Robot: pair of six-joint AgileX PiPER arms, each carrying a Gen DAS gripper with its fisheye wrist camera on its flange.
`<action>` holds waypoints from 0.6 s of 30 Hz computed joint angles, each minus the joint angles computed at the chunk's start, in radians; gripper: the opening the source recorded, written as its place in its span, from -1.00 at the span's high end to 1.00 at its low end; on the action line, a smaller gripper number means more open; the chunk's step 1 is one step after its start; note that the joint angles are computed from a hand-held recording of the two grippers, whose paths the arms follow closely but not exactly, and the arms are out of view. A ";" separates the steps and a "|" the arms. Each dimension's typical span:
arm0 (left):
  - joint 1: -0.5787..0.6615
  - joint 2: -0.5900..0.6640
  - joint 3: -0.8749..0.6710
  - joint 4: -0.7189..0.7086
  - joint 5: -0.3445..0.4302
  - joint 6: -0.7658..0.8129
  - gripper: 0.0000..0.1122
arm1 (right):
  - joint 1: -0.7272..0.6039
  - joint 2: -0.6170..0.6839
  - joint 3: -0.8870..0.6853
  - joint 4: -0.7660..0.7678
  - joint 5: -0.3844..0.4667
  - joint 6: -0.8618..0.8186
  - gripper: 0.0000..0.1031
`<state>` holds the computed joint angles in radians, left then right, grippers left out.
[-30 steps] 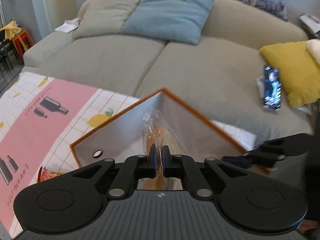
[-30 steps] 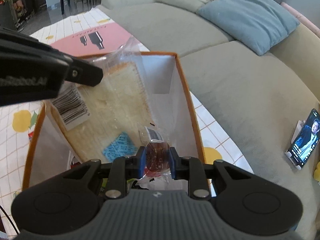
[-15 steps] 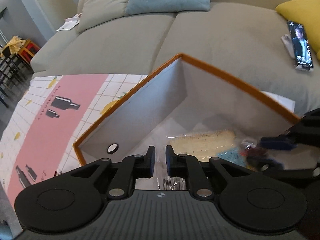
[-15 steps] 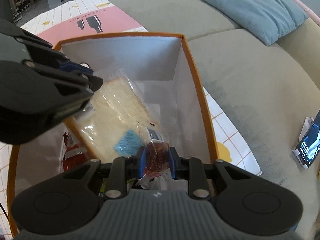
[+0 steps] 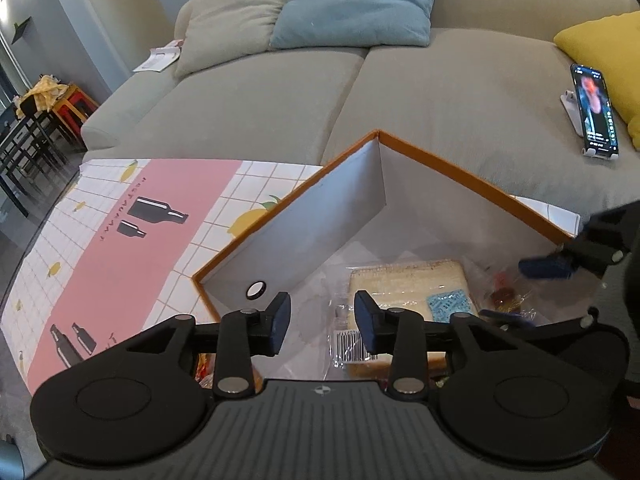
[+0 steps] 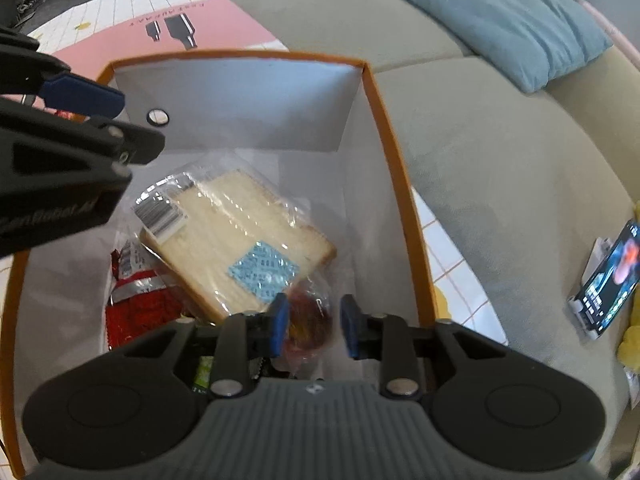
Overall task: Organize snacks
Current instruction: 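Open the left gripper to drop the bread while the right drops the brown bag in, then move the right gripper to the long red snack bag and grasp it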
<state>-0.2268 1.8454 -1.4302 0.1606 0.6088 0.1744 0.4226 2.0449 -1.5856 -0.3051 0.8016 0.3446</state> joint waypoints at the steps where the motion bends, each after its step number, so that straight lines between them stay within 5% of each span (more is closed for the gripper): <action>1: 0.000 -0.011 0.006 0.001 0.003 -0.002 0.20 | 0.006 -0.006 0.002 -0.011 0.001 0.009 0.11; 18: 0.102 -0.347 0.242 -0.070 -0.005 0.010 0.14 | 0.163 -0.265 0.201 -0.122 -0.078 0.294 0.10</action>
